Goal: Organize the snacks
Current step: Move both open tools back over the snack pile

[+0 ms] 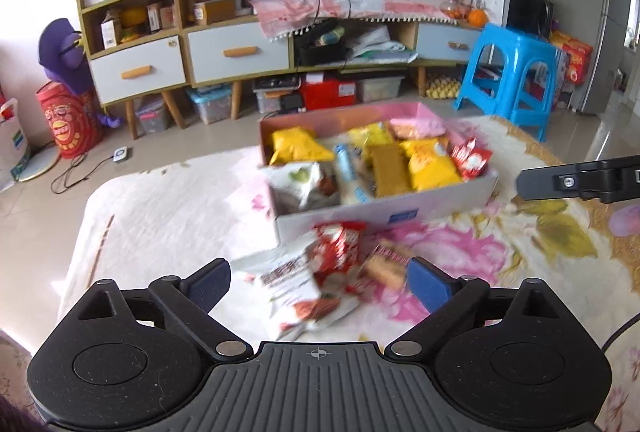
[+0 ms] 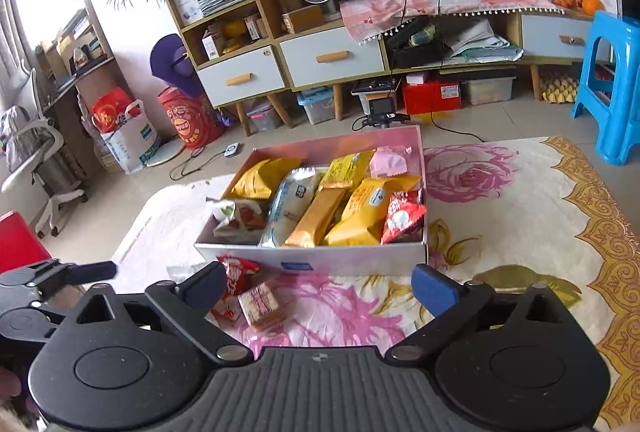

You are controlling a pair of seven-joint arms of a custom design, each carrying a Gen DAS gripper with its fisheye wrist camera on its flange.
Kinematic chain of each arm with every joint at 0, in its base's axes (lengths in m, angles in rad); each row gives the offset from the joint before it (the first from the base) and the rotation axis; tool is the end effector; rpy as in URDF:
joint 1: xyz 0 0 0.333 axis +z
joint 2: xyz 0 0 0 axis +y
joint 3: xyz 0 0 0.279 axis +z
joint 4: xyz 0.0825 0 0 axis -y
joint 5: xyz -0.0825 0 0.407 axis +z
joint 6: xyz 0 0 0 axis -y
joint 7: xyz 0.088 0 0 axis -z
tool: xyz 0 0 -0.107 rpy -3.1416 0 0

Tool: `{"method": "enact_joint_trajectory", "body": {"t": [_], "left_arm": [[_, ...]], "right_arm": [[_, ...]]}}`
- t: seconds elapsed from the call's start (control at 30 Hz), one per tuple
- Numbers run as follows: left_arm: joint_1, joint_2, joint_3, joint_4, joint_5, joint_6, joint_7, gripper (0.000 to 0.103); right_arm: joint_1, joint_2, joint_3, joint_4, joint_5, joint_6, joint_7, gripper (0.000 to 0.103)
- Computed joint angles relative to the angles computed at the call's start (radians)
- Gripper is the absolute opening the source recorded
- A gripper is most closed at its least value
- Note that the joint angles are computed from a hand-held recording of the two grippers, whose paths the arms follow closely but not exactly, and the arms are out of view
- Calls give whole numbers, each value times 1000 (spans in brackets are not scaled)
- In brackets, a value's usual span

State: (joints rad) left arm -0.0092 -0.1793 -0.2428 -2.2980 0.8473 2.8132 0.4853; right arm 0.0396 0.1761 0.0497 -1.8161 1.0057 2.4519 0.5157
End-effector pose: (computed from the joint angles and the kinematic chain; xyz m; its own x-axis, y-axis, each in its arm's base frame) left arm 0.5229 -0.1749 0.4362 0.1094 -0.9939 -0.0159 -0.6653 -0.0613 -0.7441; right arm 0.6591 0.0577 0.4454 0.5532 -0.7826 -0.2856 -0.6552 -0.1969 -0.7293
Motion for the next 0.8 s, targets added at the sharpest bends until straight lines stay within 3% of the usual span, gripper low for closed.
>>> {"method": "enact_joint_trajectory", "body": {"t": [0.2, 0.37, 0.63, 0.8], "left_arm": [[7, -16, 3, -40, 1, -17, 87, 97], [3, 5, 34, -58, -114, 32, 124, 97], [27, 84, 46, -30, -216, 129, 26, 96], [-2, 150, 59, 33, -230, 85, -23, 94]], "right_arm": [[23, -40, 2, -81, -44, 54, -66, 94], [53, -70, 5, -149, -84, 95, -105, 94], [104, -126, 4, -248, -84, 132, -272, 94], [127, -130, 0, -274, -127, 134, -263, 94]]}}
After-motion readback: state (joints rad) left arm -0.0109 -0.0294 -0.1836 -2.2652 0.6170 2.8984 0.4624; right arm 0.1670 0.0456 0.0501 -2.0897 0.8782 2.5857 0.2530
